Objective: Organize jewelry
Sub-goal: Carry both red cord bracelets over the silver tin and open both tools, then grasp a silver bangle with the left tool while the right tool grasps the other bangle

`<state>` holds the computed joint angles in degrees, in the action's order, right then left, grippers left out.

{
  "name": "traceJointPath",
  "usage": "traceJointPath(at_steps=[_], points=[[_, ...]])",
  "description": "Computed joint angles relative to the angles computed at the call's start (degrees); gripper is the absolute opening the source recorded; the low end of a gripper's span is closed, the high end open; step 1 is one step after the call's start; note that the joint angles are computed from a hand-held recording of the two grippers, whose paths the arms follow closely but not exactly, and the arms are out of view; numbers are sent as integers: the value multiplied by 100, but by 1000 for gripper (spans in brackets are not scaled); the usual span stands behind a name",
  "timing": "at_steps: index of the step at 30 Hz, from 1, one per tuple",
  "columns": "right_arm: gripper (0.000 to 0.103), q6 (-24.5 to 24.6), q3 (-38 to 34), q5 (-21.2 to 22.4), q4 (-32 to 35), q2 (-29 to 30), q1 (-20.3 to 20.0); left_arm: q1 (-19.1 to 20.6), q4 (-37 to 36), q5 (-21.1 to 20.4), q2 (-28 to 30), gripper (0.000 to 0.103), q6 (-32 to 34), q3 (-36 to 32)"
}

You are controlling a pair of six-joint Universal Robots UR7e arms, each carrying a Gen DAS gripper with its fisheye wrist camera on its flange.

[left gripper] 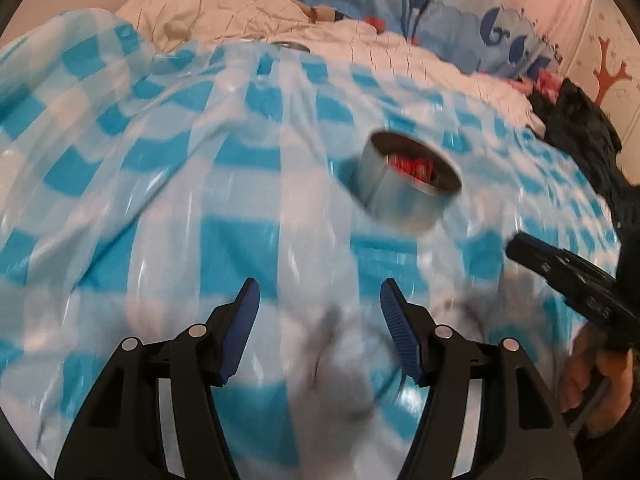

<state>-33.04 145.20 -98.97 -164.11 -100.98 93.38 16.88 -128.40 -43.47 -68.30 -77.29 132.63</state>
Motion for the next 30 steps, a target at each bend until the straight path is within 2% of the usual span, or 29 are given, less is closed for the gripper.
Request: traceJointPath(at_steps=[3,5,9,14,18,19,20,21,22,23,24,25,30], points=[[35,-134,343,-34,179,-414,-207,-229,428,-62,67,60,-41,-14],[35,-90,421,-35,147,-422,-226,-316,623,-88,98,60,-77,-20],[35,-243,491,-249,-221,-112,25,-334,334,-263,111,60,20,111],[35,-380,492,-497,-527,224,315,-322,346,-283,315,60,153,25],[35,-453,485,-1012,-720,613,593,-292,245,-285,372,60,176,20],[30,-465,483,-1091,-727,669,616,-279,191,-319,392,59,212,26],[24,-497,497,-1124,-759,686,625,-261,114,-352,407,57,254,39],[12,-566,521,-1273,-868,746,699,-256,-48,-389,421,43,326,79],[7,-642,548,-1350,-992,785,730,-233,-82,-433,453,29,401,64],[4,-710,578,-1360,-1056,767,743,-238,-26,-421,493,25,427,37],[3,-746,599,-1383,-1120,751,760,-263,-23,-391,517,14,476,31],[3,-778,620,-1394,-1203,730,764,-271,-57,-392,515,8,500,38],[3,-737,601,-1296,-1335,494,627,-364,-533,-228,446,6,597,160]])
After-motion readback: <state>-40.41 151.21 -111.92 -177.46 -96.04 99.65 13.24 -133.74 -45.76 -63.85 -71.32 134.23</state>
